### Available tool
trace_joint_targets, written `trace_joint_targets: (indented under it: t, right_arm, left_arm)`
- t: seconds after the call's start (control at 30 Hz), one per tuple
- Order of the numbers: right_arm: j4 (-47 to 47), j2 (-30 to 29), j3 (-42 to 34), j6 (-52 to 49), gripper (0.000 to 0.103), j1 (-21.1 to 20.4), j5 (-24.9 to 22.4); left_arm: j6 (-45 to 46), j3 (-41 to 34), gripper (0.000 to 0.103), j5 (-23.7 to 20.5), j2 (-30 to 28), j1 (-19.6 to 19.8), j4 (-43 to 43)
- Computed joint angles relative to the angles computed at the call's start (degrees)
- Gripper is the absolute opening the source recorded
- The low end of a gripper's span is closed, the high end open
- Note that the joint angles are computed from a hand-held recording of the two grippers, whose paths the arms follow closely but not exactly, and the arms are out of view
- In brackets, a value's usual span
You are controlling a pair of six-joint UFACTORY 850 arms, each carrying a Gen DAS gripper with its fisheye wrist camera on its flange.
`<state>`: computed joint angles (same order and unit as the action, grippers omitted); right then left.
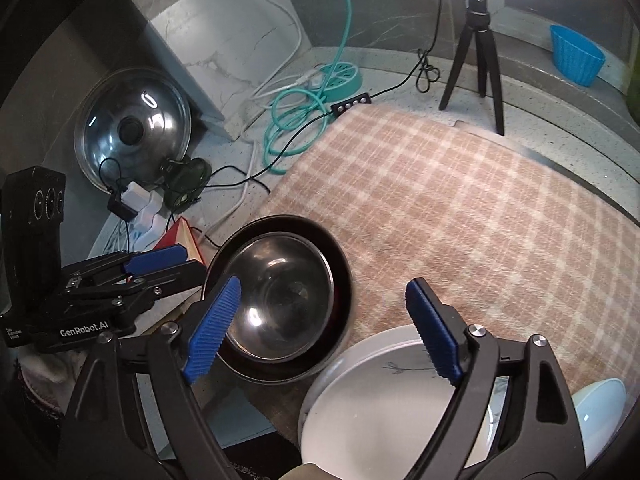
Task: Organize plates and bowls
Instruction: 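Move both grippers to the white ceramic bowl rim and close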
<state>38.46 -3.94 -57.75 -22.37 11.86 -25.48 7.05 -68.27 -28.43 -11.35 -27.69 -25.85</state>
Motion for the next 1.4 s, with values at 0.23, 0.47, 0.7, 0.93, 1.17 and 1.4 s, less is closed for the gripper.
trace_joint_targets:
  t: [0.23,0.47,0.7,0.93,1.17,1.4]
  right_arm:
    - [-4.0,4.8,2.7,3.1,0.087,-2.6,0.6]
    - [-6.4,12.4,7.9,6.7,0.087,-7.8,1.3]
    - [-10.3,19.7,13.2,10.8,0.087,-14.4,0.7]
    - [-10.7,24.9,17.5,10.5,0.088,-22.3,-1.3]
    - [-8.9,28.5,22.2,7.4,0.088,-29.7,-3.4]
    - [-3.9,29.8,26.0,1.7,0.088,-35.6,-5.2]
  left_arm:
    - [-1.1,-1.1,0.063,1.7,0.8,-1.3,1.9]
    - [3.6,-2.0,0.063,2.8,0.8,-3.7,-2.3]
    - [5.8,-3.4,0.063,3.4,-0.3,-7.3,-4.1]
    - [8.8,-5.6,0.063,2.3,-2.6,-10.8,-7.0]
    - [11.7,-8.0,0.063,0.5,-5.5,-14.6,-9.5]
    - [11.4,-11.9,0.063,-1.7,-9.8,-18.6,-8.3]
